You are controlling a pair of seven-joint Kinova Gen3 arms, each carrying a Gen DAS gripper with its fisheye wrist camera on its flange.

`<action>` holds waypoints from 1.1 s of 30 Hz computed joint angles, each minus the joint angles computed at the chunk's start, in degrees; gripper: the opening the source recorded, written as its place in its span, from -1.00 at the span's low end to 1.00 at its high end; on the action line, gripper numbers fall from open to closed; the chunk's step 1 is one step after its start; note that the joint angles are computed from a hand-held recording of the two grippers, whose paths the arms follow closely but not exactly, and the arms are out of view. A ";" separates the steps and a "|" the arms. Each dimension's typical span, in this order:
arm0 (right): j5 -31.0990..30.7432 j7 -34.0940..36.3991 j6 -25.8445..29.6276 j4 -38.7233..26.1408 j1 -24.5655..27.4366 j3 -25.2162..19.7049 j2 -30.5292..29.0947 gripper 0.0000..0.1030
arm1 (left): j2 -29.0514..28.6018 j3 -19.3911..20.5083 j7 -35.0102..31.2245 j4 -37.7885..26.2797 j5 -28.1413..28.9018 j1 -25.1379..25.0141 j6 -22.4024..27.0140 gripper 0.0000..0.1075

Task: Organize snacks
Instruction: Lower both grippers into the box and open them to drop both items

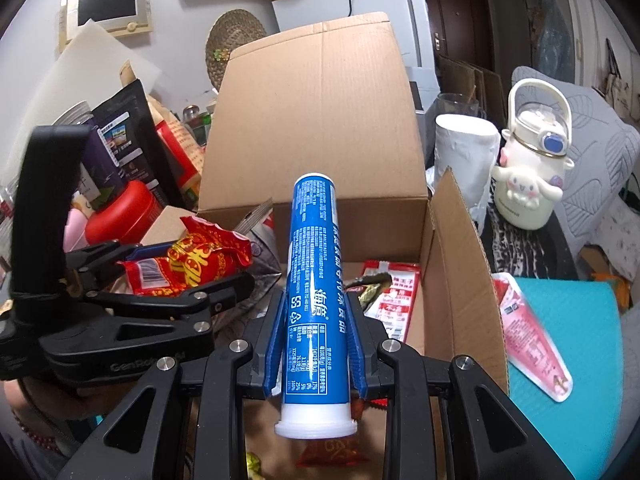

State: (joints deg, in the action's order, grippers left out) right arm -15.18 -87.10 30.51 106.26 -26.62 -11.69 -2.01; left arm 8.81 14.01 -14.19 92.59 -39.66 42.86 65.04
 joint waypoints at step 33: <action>12.99 -13.39 5.73 -3.06 -1.54 -1.54 0.81 -0.28 | 2.83 -1.93 -2.73 -4.26 2.69 1.52 5.14 0.48</action>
State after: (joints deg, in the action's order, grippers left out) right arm -2.19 -100.49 36.24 103.19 -28.16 -13.23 -1.20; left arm 11.63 12.07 -16.91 88.33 -36.97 44.38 70.18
